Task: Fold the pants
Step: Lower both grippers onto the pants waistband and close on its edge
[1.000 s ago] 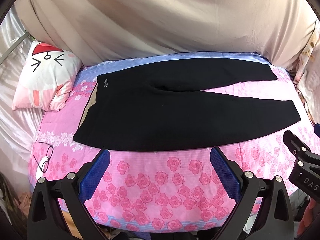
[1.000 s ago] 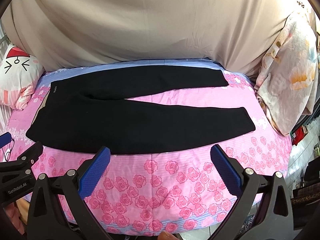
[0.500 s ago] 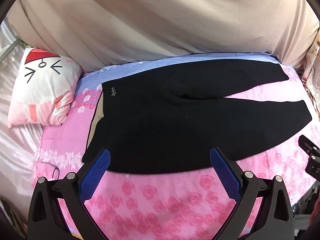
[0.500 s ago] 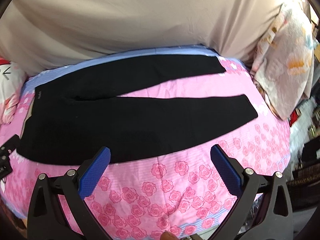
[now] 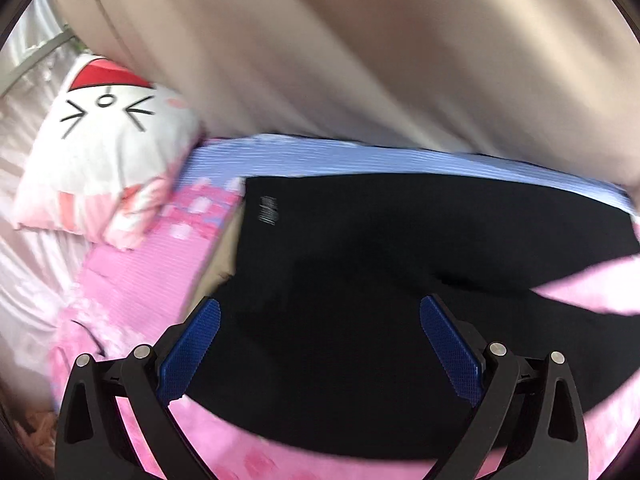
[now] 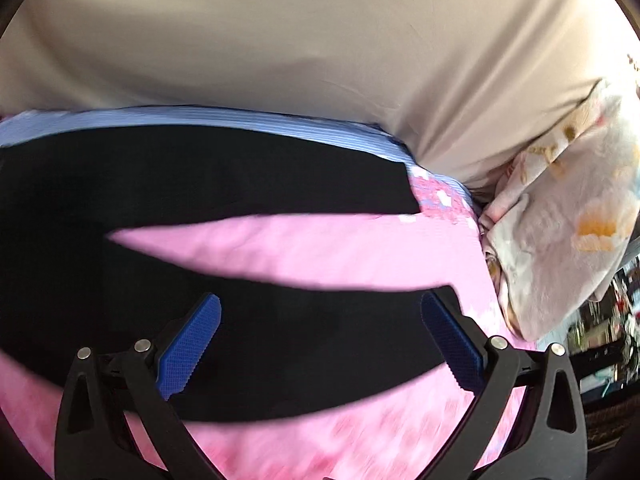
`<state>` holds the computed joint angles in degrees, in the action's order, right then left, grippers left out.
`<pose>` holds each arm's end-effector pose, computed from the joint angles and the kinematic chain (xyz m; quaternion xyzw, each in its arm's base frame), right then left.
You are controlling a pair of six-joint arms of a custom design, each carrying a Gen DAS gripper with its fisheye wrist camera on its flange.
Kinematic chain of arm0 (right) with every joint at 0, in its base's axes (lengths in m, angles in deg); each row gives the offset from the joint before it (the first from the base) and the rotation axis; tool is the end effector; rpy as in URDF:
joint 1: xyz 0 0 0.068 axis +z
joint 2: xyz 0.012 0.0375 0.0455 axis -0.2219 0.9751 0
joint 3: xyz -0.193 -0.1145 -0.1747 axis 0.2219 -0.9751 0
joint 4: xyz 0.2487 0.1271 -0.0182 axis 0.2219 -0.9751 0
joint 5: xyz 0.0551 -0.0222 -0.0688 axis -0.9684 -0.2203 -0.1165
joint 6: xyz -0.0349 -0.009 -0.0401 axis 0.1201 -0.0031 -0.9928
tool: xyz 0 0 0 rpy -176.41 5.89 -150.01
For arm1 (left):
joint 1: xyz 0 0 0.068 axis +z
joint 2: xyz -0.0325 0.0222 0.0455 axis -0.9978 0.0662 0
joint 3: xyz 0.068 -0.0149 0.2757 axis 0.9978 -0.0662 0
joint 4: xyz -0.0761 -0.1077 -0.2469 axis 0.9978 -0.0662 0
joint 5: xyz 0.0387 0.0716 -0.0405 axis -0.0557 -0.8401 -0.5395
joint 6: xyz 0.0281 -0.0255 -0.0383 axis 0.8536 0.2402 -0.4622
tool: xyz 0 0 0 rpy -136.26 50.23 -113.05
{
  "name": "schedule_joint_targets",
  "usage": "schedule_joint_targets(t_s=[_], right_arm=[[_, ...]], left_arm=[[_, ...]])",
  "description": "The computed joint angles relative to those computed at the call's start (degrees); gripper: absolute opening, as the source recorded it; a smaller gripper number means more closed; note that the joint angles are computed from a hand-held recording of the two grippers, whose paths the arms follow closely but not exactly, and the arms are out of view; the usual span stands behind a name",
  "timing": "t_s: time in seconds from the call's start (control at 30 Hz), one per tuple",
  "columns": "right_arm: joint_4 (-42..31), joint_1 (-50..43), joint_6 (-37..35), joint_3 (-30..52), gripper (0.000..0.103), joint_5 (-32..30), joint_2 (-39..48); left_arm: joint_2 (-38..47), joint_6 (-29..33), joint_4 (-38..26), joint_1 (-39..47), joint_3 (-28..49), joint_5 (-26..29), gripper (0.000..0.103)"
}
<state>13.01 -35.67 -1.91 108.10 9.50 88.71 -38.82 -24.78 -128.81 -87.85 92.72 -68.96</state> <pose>0.1546 -0.0727 0.3112 0.0642 0.9363 -0.2047 0.2781 0.1616 0.0029 0.3126 -0.0368 0.9471 0.0916 0.3054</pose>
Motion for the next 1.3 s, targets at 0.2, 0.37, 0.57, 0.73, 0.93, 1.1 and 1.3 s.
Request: schedule_joint_targets(t_s=[0.2, 0.37, 0.57, 0.73, 0.93, 1.1, 1.3], right_arm=[[20.16, -14.08, -6.81, 8.42, 0.098, -9.53, 28.08], [19.48, -19.33, -7.22, 28.89, 0.098, -15.47, 52.55], [7.50, -21.00, -5.76, 55.77, 0.098, -20.21, 74.37], [1.78, -20.59, -5.23, 70.85, 0.098, -19.84, 86.05], [-0.01, -21.45, -6.28, 75.30, 0.098, -24.33, 90.46], [5.25, -21.65, -6.30, 69.26, 0.097, -25.18, 87.68], [9.53, -21.89, -4.43, 64.29, 0.098, -26.20, 85.62]], left_arm=[[26.20, 10.51, 12.27, 10.72, 7.40, 0.62, 0.098], [42.25, 14.55, 18.40, 15.93, 15.64, -0.60, 0.098], [57.04, 15.77, 19.73, 20.43, 25.50, -1.10, 0.098], [63.93, 17.11, 20.59, 21.85, 30.80, 3.17, 0.098], [67.03, 19.37, 22.19, 24.89, 33.34, 11.01, 0.098], [65.66, 21.28, 25.86, 27.28, 31.21, 12.38, 0.098], [66.01, 21.58, 27.26, 28.31, 30.59, 15.98, 0.098]])
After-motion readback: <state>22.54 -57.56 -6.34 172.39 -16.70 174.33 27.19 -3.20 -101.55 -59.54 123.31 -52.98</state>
